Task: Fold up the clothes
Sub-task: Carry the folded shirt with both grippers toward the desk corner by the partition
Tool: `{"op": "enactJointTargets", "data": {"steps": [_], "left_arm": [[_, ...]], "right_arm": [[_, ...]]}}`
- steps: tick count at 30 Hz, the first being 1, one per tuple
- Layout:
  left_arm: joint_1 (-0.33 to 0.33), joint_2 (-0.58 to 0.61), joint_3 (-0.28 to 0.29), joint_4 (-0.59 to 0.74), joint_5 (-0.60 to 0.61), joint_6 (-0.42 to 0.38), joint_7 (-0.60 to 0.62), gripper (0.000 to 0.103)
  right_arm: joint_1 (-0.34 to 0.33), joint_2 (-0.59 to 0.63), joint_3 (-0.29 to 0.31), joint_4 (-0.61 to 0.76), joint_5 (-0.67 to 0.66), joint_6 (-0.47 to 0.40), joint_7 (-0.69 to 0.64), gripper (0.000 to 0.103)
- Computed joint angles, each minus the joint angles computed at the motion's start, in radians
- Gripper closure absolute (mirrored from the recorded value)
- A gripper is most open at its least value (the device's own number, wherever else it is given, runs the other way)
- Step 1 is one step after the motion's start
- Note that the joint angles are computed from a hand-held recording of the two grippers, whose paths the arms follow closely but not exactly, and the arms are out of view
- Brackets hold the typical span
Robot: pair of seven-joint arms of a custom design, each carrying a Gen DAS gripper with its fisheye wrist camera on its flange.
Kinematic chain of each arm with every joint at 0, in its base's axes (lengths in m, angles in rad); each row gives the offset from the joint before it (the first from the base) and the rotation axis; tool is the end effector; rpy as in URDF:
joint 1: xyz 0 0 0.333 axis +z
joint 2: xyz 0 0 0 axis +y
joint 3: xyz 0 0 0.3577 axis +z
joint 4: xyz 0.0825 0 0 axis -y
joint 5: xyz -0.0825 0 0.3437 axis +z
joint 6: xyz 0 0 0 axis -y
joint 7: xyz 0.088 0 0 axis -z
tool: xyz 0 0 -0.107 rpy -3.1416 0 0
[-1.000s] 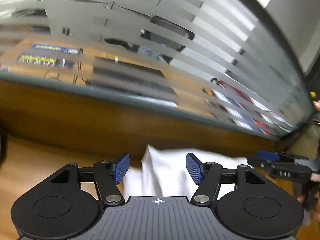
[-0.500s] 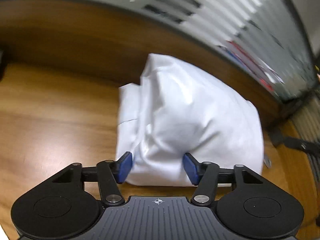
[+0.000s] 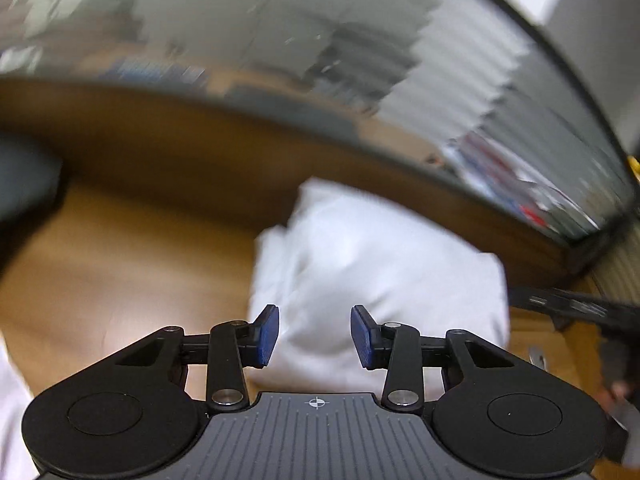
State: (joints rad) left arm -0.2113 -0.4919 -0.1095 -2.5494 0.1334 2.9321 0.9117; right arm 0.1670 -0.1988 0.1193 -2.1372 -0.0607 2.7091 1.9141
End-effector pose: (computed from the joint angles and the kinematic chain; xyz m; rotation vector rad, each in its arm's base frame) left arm 0.3603 -0.1378 0.5961 -1.9824 1.6052 -1.0764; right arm 0.4761 0.1486 0.6371 -1.7186 1.7272 -0.5253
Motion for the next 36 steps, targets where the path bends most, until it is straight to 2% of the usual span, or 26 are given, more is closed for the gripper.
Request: {"op": "enactJointTargets", "data": {"steps": [2,3,4,5,7,8,11,16,20,21,22,24,25,27,30,32,34,36], "left_arm": [[-0.037,0.035,0.015,0.033,0.010,0.023,0.056,0.061],[-0.052,0.052,0.021,0.048,0.007,0.026,0.076,0.061],[-0.066,0.069,0.026,0.063,0.003,0.029,0.098,0.061],[-0.077,0.087,0.031,0.079,-0.003,0.031,0.117,0.061],[-0.080,0.130,0.027,0.114,-0.017,0.032,0.133,0.061],[-0.081,0.148,0.029,0.135,-0.027,0.027,0.143,0.061],[-0.058,0.170,0.006,0.160,-0.033,0.004,0.143,0.061],[0.028,0.229,-0.055,0.200,0.025,-0.074,0.067,0.065],[0.057,0.271,-0.058,0.235,0.041,-0.119,0.016,0.065],[0.057,0.271,-0.053,0.241,0.031,-0.128,0.007,0.066],[0.058,0.264,-0.050,0.239,0.021,-0.124,-0.005,0.067],[0.064,0.244,-0.049,0.225,0.017,-0.092,-0.034,0.066],[0.064,0.235,-0.049,0.217,0.018,-0.074,-0.042,0.066],[0.061,0.221,-0.051,0.208,0.025,-0.054,-0.049,0.066],[0.039,0.214,-0.048,0.200,0.029,-0.041,-0.026,0.066],[0.023,0.234,-0.048,0.221,0.022,-0.074,-0.008,0.065],[0.035,0.253,-0.066,0.237,0.040,-0.120,-0.029,0.065],[0.055,0.266,-0.083,0.244,0.082,-0.134,-0.057,0.065]], "right_arm": [[-0.005,0.035,0.005,0.024,-0.008,0.006,0.030,0.025],[-0.002,0.053,-0.001,0.036,0.003,0.009,0.038,0.034],[0.007,0.072,-0.012,0.048,0.035,0.011,0.032,0.046],[0.019,0.092,-0.027,0.062,0.084,0.015,0.015,0.054],[0.036,0.130,-0.050,0.097,0.182,0.005,-0.020,0.091],[0.039,0.147,-0.054,0.119,0.202,-0.007,-0.027,0.093],[0.050,0.191,-0.059,0.177,0.193,-0.027,-0.036,0.094],[0.072,0.287,-0.070,0.273,0.140,-0.084,-0.087,0.093],[0.098,0.322,-0.082,0.303,0.072,-0.095,-0.147,0.088],[0.104,0.316,-0.087,0.302,0.047,-0.093,-0.148,0.082],[0.110,0.305,-0.091,0.297,0.022,-0.088,-0.142,0.066],[0.113,0.269,-0.096,0.267,-0.015,-0.050,-0.126,0.045],[0.112,0.248,-0.097,0.251,-0.034,-0.031,-0.111,0.041],[0.107,0.206,-0.089,0.219,-0.055,0.000,-0.081,0.040],[0.099,0.151,-0.068,0.171,-0.002,0.027,-0.065,0.040],[0.096,0.122,-0.052,0.134,0.031,0.041,-0.059,0.041],[0.093,0.103,-0.035,0.099,0.032,0.059,-0.050,0.042],[0.091,0.094,-0.021,0.068,0.027,0.060,-0.053,0.047]]}}
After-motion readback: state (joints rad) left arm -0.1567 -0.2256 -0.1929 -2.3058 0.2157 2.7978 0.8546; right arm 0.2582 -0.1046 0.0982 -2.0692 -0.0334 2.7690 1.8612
